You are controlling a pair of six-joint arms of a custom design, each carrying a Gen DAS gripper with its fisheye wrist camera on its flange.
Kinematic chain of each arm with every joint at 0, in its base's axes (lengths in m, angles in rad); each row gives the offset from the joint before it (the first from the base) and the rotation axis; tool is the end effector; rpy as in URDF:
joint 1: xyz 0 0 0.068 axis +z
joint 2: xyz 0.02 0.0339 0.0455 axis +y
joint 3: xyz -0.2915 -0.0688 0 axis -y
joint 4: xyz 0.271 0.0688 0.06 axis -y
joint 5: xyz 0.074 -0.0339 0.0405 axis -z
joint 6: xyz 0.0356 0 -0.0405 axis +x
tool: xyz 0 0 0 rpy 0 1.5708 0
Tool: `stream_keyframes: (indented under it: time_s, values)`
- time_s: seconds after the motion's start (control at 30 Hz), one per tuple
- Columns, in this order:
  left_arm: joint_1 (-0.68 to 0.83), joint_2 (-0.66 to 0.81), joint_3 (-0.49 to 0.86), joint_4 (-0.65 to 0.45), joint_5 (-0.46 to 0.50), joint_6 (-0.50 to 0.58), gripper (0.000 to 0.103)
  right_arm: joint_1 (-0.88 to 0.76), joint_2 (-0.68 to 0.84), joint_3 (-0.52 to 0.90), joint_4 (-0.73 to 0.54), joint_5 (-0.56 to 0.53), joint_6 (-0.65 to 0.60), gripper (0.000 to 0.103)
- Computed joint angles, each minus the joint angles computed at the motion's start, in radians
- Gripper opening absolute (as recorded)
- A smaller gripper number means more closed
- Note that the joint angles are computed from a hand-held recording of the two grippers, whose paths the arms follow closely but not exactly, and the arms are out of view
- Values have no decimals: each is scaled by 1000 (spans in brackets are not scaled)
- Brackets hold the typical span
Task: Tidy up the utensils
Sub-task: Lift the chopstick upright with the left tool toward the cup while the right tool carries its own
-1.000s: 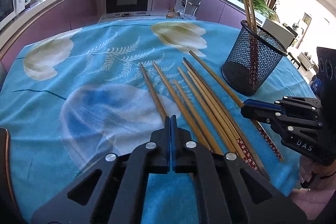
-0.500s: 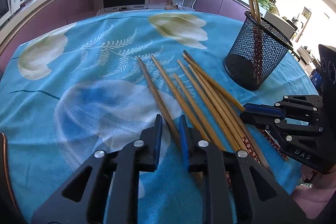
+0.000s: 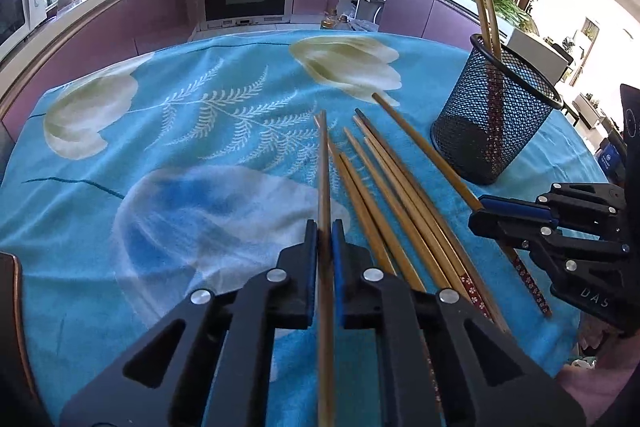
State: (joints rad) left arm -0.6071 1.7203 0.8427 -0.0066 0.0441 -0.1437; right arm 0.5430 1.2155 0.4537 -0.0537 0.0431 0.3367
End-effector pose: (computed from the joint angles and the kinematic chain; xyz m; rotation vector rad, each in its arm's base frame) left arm 0.2884 -0.2022 0.1469 0.5914 2.4211 -0.3778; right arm 0.1987 0.1182 0.1634 -0.2283 2.4057 0.3610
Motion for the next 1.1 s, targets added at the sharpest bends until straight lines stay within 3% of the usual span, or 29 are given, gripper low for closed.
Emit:
stream_keyframes:
  time_s: [0.2, 0.63, 0.8, 1.1]
  values:
    - [21, -92, -40, -5, 70, 15, 8, 4, -136, -27, -36, 12, -9, 6]
    - [63, -322, -69, -18, 338, 15, 8, -36, -468, -35, -172, 56, -47, 6]
    - [59, -367, -51, 1, 374, -8, 8, -67, -536, -19, -190, 74, -68, 6]
    - [13, -305, 43, 125, 340, -76, 8, -269, -579, 64, -234, -100, -146, 6]
